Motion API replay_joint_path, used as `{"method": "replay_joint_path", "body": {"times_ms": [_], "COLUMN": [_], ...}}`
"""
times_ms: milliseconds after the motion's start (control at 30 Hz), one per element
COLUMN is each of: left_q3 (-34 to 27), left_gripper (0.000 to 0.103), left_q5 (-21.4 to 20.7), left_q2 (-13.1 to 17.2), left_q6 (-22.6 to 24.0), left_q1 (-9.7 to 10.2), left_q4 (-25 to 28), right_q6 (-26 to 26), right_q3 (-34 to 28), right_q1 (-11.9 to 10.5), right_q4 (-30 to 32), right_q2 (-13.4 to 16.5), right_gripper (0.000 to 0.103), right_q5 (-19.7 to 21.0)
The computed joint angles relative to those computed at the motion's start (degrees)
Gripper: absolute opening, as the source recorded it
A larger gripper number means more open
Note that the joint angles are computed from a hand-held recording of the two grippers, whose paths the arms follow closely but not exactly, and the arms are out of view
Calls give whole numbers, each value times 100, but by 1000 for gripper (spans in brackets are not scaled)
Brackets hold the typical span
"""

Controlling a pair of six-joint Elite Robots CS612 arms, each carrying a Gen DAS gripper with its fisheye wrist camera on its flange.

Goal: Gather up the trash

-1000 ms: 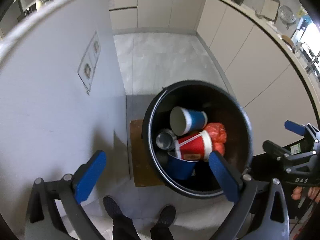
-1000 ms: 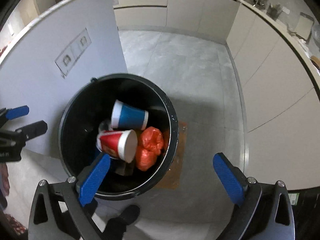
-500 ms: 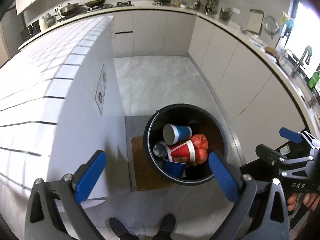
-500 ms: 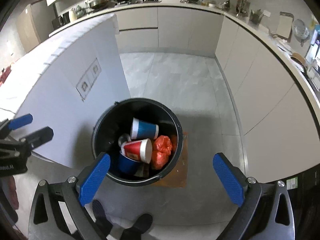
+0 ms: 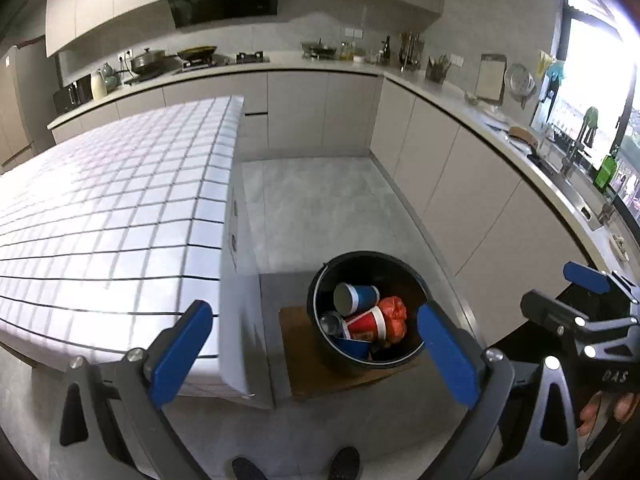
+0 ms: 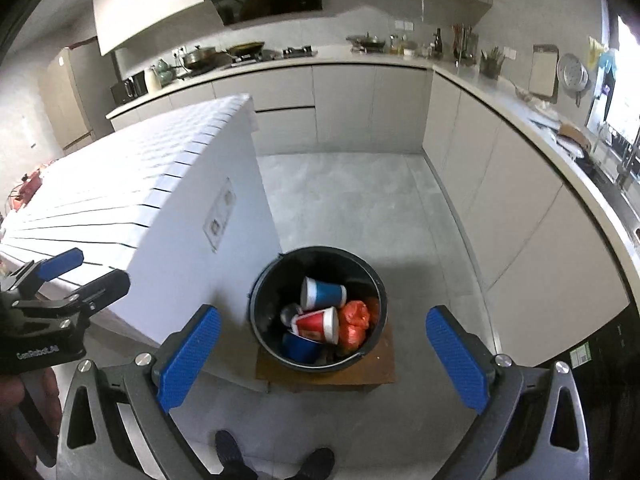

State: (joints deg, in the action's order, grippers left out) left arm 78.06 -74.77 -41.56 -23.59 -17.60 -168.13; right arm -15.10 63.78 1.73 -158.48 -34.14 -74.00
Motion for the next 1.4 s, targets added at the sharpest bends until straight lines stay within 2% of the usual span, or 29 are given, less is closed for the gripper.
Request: {"method": "replay_joint_path", "body": {"times_ms": [233,500,700,1400], "left_q3": [350,597,563,636], "left_gripper": [103,103,103,103], "left_q5": [100,308,288,430], "left_q2": [-239,-363,-328,-378], "left_q6": [141,354,358,237], "left_q1": [-57,-125,-126,-134], "left_q4": [-555,-1121,-1201,-1130], "right_q6": [311,468,451,339], "right_q3": [703,1266,1301,1186], "right_q1": [21,35,25,20], "right_q4": [-730,-1491,-1677,-1631], "right_q2": [-476,-829,-855,-782], "right_gripper": [103,103,103,103], "right_q5": [19,-311,-324,-160]}}
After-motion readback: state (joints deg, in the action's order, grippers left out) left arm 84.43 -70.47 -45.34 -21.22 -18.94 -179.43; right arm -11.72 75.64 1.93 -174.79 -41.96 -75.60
